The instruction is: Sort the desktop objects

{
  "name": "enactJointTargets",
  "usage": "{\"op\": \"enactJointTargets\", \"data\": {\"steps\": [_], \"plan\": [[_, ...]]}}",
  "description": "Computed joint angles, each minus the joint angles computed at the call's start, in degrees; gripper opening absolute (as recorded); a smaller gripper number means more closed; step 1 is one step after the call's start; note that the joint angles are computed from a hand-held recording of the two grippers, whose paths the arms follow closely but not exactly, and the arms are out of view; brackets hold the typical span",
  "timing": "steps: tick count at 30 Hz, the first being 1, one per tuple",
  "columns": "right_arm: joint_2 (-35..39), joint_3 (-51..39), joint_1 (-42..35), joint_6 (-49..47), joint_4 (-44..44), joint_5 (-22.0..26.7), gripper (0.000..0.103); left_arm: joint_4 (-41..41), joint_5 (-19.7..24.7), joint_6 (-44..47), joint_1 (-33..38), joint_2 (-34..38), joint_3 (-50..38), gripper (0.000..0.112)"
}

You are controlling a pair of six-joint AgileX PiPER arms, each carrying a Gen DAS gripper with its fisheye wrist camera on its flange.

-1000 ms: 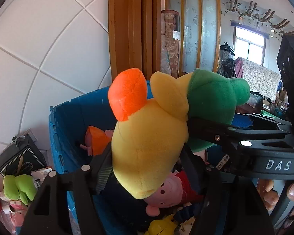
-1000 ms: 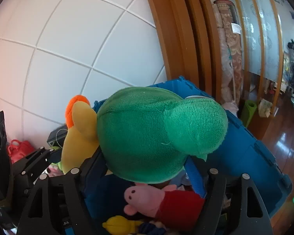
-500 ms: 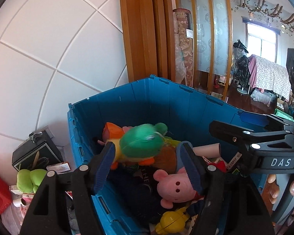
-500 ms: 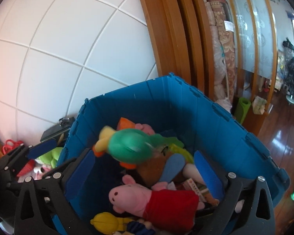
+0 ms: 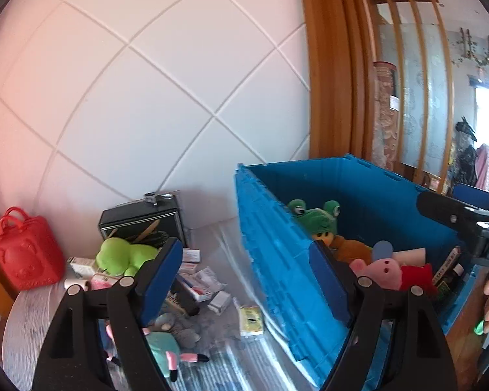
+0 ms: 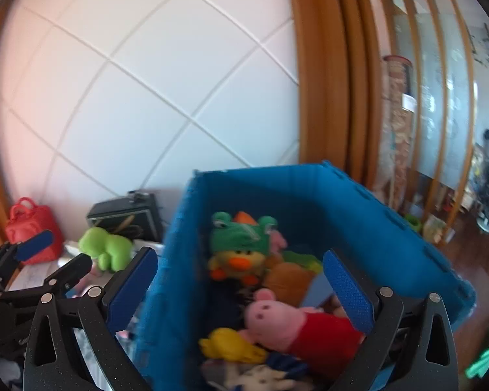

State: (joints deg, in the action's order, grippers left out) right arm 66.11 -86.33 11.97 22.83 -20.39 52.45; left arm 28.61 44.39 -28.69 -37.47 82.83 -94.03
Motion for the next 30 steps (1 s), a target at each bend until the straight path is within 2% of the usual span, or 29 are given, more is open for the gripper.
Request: {"op": "enactJointTargets", "data": {"steps": [3, 8, 13, 18, 21, 24, 27, 30], "plan": [[-0.4, 1.9, 10.5, 8.3, -9.0, -0.4, 0.103, -0.5, -3.1, -0.8, 6.6, -6.1, 8.3, 0.080], [3.0, 1.8, 21.5, 16.7, -16.1, -0.8, 0.103, -8.4, -5.3, 8.2, 19.4, -10.9, 15.4, 0.080], [9.1, -1.3, 27.5, 19.6, -17.4, -1.0, 0.103, -20.8, -6.2, 21.1, 32.4, -12.7, 19.8, 0.080], [16.7, -6.4, 28.3, 18.1, -13.8, -1.3, 0.103, -32.6, -5.8, 33.9, 44.7, -10.4, 19.6, 0.080], [21.2, -9.6, 27.0, 16.1, -10.7, -1.7, 0.103, -37.7, -4.4, 40.0, 50.8, -6.3, 16.9, 0.080], [28.3, -15.8, 25.0, 12.1, -6.2, -0.5, 0.103, -42.0, -2.1, 44.3, 55.8, 1.1, 11.1, 0.080], [37.5, -24.8, 22.0, 7.6, -1.4, 1.5, 0.103, -42.2, 0.9, 45.0, 58.6, 10.8, 1.7, 0.080], [50.7, -41.5, 18.2, 3.7, 2.7, 7.8, 0.103, -40.8, 6.1, 43.6, 59.5, 23.8, -13.4, 0.080]]}}
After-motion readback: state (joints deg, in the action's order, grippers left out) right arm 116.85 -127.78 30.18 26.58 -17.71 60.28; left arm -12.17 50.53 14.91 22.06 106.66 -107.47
